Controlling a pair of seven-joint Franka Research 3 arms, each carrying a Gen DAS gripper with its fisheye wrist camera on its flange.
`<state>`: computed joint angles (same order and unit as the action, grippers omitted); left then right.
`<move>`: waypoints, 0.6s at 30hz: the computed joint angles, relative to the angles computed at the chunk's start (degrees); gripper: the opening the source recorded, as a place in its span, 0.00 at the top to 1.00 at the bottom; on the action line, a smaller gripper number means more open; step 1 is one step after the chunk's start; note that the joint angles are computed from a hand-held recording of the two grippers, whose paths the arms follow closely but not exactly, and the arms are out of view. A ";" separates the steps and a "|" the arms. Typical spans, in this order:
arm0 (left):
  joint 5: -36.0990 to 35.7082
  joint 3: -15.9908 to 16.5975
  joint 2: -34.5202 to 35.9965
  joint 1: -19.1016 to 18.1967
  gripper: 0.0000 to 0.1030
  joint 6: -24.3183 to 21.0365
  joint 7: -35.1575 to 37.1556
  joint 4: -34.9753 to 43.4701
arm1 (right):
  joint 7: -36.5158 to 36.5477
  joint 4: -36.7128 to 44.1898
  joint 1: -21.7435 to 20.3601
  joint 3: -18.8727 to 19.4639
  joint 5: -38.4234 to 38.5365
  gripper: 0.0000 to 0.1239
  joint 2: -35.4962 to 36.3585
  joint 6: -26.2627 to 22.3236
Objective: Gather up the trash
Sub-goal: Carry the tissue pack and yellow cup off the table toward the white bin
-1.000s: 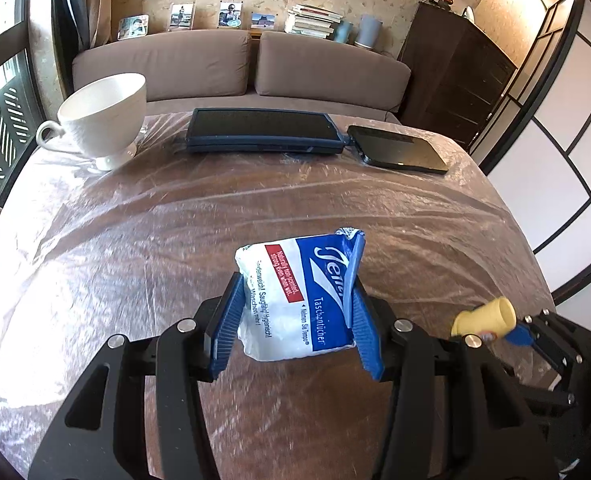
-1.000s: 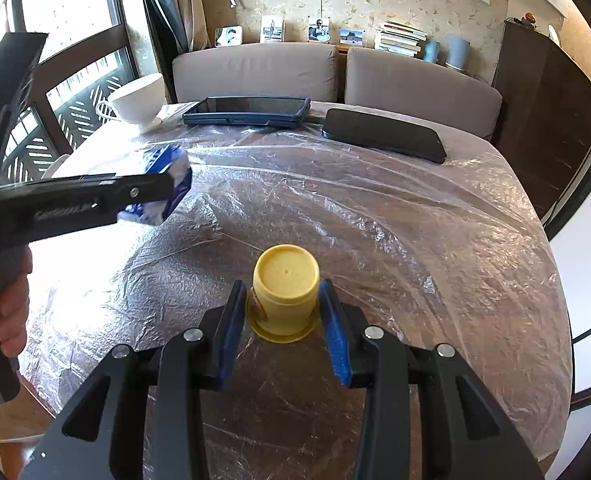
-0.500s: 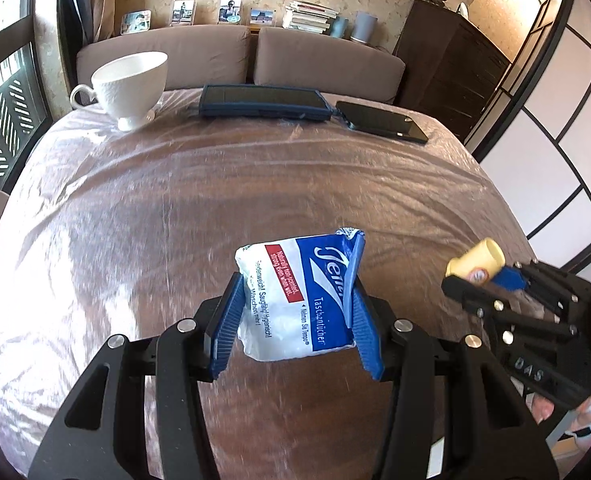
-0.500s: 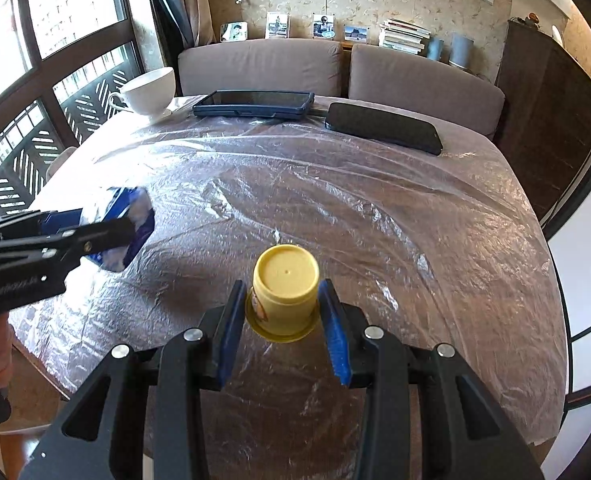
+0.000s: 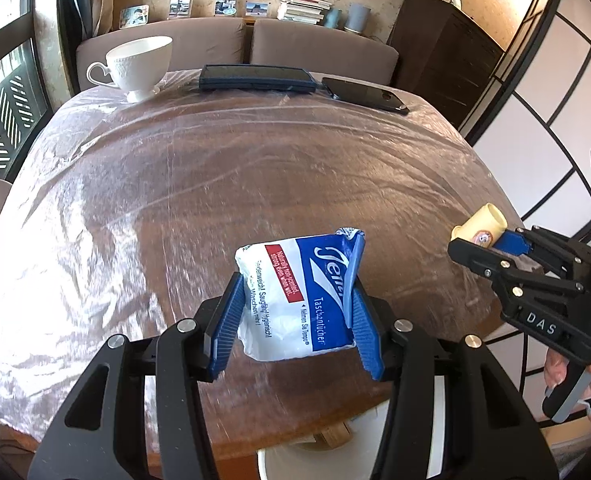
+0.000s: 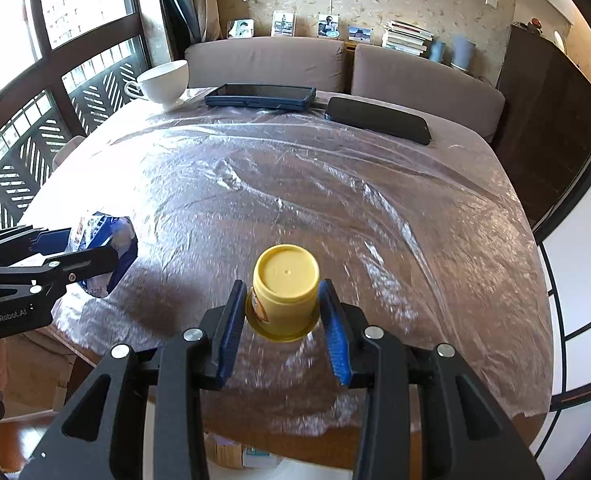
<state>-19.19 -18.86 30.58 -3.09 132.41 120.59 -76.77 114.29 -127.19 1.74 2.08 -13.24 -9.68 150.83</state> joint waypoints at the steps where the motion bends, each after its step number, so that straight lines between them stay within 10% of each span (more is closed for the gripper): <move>1: -0.27 -0.18 -0.74 0.25 0.50 0.28 0.42 -1.09 | -0.28 -0.42 0.12 -0.07 0.33 0.70 -0.49 -0.15; 18: -7.39 0.40 -11.09 1.74 0.50 -1.35 9.88 -14.29 | -12.42 -8.98 1.95 -0.63 13.06 0.70 -10.25 -3.21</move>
<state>-26.58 -18.46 19.50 -1.34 131.06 130.47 -91.06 101.87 -136.17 3.69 1.45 -0.18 -19.93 147.63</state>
